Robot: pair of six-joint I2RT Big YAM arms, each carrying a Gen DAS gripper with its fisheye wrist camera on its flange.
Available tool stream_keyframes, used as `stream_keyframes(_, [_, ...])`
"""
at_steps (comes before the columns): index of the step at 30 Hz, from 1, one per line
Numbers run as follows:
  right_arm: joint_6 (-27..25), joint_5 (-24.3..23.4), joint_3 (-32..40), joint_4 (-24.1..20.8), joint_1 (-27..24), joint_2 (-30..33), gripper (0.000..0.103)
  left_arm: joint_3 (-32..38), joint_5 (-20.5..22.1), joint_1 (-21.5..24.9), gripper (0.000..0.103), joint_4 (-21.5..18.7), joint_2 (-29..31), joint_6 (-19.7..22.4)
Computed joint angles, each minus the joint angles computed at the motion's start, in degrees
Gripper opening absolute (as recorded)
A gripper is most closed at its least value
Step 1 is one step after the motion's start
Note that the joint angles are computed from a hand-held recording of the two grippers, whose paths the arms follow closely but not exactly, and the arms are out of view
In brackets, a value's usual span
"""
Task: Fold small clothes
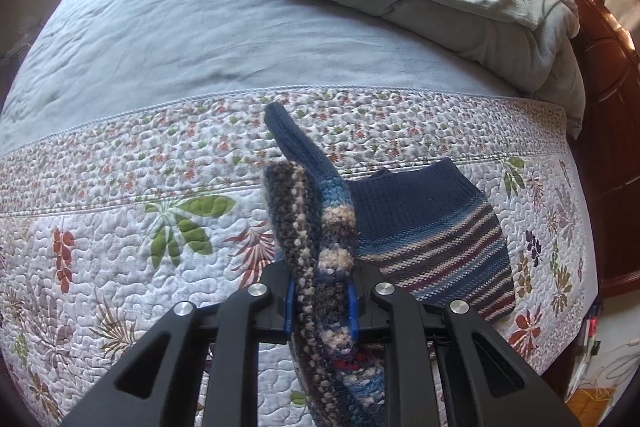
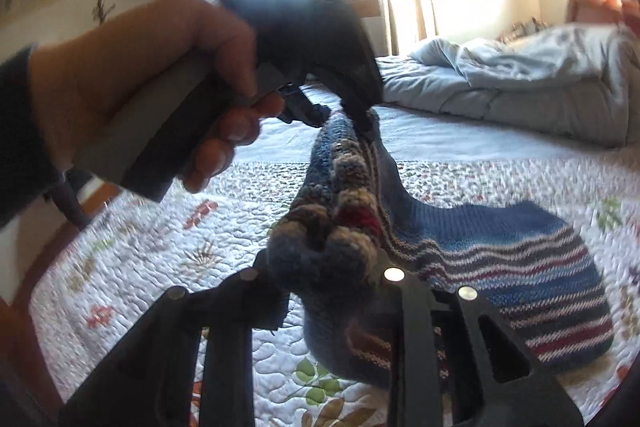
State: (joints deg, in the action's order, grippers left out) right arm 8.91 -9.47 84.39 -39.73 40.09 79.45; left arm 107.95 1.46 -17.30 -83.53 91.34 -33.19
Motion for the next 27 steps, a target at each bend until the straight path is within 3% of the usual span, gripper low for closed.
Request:
stream_keyframes(4, [4.0, -6.1, -1.6, 0.5, -3.9, -1.2, 0.023, 2.8, -1.0, -2.0, 0.019, -1.0, 2.0, -1.2])
stream_keyframes(17, [7.8, -11.1, -7.5, 5.9, -10.4, -5.2, 0.021, 16.4, -3.5, -7.5, 0.019, -6.3, 11.8, -1.8])
stream_keyframes(27, [9.4, -15.3, -8.8, 5.6, -15.8, -5.6, 0.021, 27.5, -4.1, -10.0, 0.019, -11.3, 20.3, -1.8])
